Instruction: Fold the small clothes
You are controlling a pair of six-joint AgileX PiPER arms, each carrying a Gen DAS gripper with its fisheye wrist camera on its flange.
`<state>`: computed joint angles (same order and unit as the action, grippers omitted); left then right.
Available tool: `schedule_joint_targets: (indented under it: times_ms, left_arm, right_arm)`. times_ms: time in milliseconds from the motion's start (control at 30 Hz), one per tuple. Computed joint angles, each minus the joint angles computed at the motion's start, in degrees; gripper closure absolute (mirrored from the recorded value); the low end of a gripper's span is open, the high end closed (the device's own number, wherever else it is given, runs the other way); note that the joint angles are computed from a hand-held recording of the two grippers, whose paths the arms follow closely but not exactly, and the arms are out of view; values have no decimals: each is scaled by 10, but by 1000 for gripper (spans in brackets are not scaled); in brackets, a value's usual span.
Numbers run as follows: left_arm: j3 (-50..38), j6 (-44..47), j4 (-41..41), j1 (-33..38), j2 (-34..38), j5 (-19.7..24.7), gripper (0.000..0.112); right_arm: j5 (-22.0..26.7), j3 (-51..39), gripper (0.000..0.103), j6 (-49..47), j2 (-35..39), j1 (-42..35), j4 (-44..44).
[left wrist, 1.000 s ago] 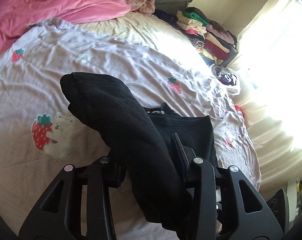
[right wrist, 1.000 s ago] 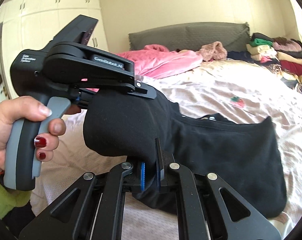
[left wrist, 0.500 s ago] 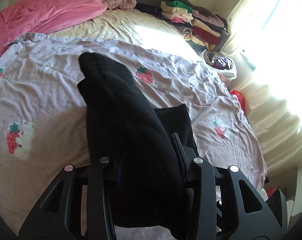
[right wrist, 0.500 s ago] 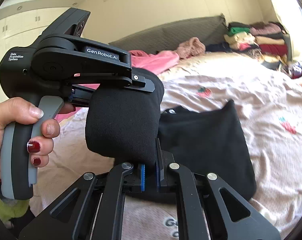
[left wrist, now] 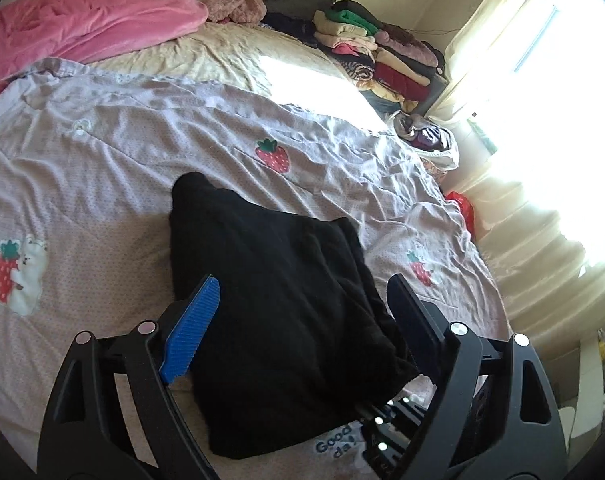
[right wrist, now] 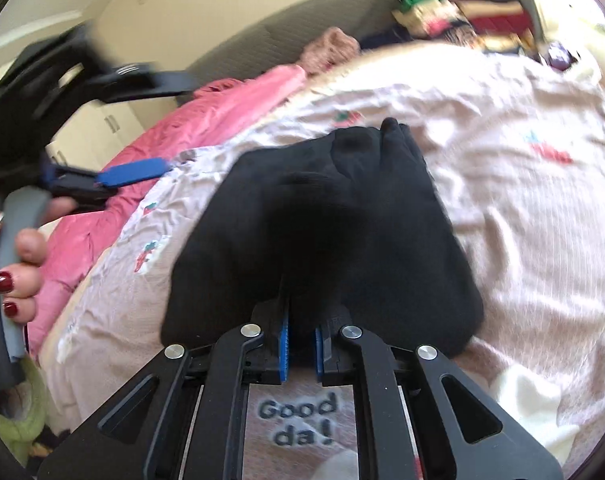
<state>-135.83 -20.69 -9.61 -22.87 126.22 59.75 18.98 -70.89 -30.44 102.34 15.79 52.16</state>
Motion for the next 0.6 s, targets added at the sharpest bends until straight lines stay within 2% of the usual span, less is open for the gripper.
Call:
schedule_joint_targets:
  times_ms: [67, 333, 400, 467, 533, 600]
  left_arm:
    - [37, 2, 24, 0, -20, -12, 35]
    - [165, 18, 75, -16, -63, -63, 35]
    - [180, 20, 80, -18, -68, -69, 35]
    - [192, 19, 87, -20, -73, -74, 35]
    - [199, 19, 88, -20, -76, -78, 34]
    - [208, 20, 94, -22, -79, -84, 34]
  right_arm:
    - [11, 3, 92, -20, 3, -9, 27]
    - [24, 14, 83, 14, -23, -15, -25]
    - [34, 24, 79, 18, -37, -22, -38]
    - [42, 33, 68, 34, -55, -28, -64]
    - [41, 43, 61, 39, -74, -33, -74]
    - [36, 48, 59, 49, -91, -37, -85]
